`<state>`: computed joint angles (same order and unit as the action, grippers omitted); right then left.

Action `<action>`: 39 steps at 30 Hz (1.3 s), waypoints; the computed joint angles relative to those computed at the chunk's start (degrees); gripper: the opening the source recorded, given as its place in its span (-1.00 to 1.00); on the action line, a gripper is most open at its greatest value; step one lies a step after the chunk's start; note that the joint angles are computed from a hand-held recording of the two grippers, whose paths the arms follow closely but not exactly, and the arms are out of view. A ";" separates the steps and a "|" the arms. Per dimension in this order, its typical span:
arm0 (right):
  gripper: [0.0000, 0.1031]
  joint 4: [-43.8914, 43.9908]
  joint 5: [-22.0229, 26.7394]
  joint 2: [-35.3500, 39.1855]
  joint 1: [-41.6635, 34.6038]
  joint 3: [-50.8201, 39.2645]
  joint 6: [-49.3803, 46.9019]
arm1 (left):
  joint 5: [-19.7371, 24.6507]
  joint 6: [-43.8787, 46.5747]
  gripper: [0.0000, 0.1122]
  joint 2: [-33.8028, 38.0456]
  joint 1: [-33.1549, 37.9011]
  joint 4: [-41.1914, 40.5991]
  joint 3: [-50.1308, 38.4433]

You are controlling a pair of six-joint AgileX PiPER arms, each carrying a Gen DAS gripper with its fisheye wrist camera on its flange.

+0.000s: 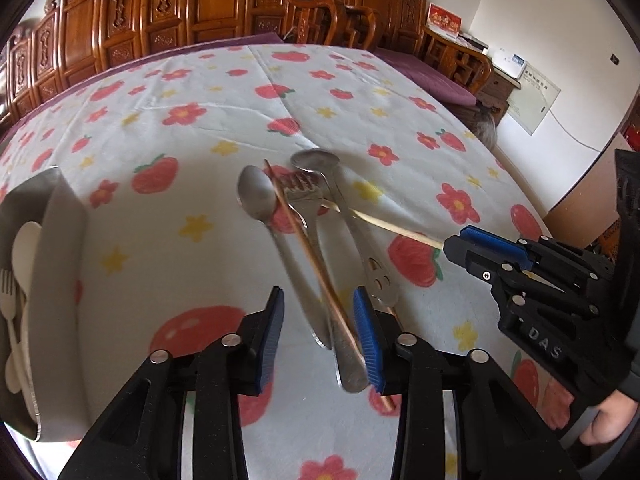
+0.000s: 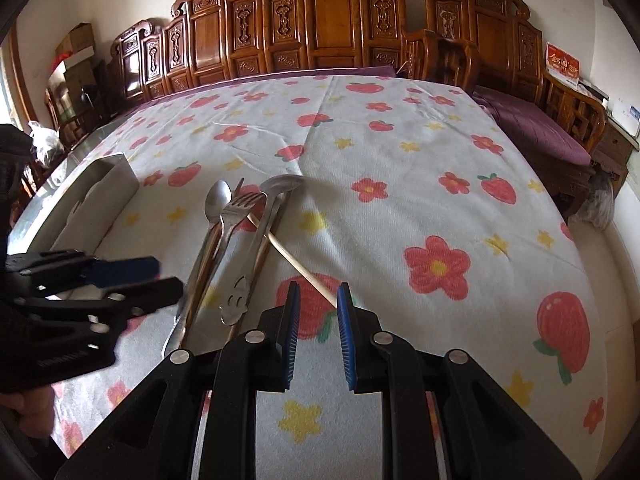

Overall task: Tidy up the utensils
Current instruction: 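Grasp a wooden chopstick with the left tool while the right tool reaches toward the metal utensils, then grasp the slotted metal spoon with the right tool and lift it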

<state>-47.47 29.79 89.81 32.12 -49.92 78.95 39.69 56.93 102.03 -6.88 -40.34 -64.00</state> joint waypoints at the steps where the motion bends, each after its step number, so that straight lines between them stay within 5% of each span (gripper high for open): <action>1: -0.60 -0.18 -0.11 0.02 0.03 0.01 0.22 | 0.06 -0.96 -0.59 0.54 -0.51 0.61 -0.39; 10: -0.60 0.19 -0.63 0.14 0.06 -0.27 0.12 | 0.34 -4.80 -0.84 3.02 -1.68 2.60 -1.99; 27: -0.60 2.44 -3.77 2.08 -0.33 -2.38 -2.27 | 4.38 0.76 -0.93 0.19 5.78 0.53 -0.83; 39: -0.60 9.36 -5.91 10.01 -2.14 -10.11 -11.62 | 6.43 8.87 -0.93 -3.07 11.14 -3.53 1.15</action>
